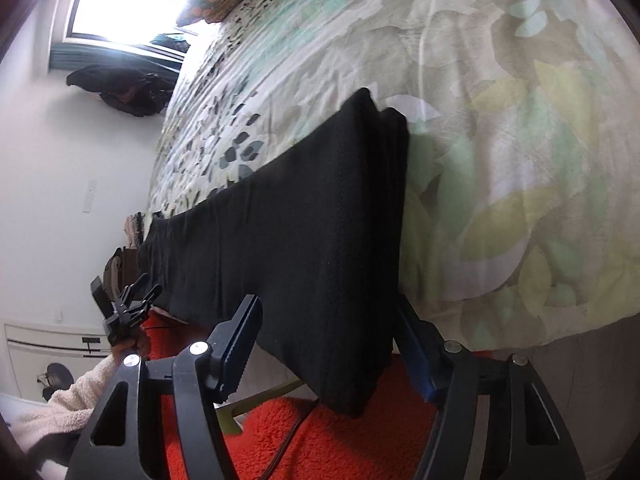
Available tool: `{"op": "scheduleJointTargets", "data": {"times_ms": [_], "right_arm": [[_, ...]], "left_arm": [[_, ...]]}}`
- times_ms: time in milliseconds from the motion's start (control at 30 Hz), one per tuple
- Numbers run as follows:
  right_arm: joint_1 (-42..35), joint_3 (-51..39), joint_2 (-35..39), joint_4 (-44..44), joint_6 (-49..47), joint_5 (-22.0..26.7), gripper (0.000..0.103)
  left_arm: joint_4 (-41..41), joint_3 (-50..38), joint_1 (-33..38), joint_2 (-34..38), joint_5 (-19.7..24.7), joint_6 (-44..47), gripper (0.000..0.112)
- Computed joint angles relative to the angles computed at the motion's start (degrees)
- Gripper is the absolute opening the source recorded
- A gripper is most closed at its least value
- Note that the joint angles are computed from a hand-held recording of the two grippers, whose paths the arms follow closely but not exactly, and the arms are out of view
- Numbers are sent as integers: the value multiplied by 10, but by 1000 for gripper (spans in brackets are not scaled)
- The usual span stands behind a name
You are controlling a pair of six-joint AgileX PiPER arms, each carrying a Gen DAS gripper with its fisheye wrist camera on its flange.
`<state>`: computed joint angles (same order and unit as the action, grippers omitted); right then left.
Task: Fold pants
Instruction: 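Grasp the black pant leg ends with the right gripper and lift them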
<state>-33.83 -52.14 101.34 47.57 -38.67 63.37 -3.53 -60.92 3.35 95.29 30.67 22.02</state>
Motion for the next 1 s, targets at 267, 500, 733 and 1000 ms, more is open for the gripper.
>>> {"op": "scheduleJointTargets", "data": {"times_ms": [267,500,733,1000], "right_arm": [[0,49,-68,72,4,-28,19],[140,66,-160,234,37,-56,19],[435,-61,-53,420,45,-207,19],[642,-413,207,293,239,-327,18]], "left_arm": [[-63,-7,-67,26,17,52,96],[-149,-40,-9,50,70,102,98],[-283,-81,183,27,134,210,98],[-343,-138,353,66,161,215,98]]}}
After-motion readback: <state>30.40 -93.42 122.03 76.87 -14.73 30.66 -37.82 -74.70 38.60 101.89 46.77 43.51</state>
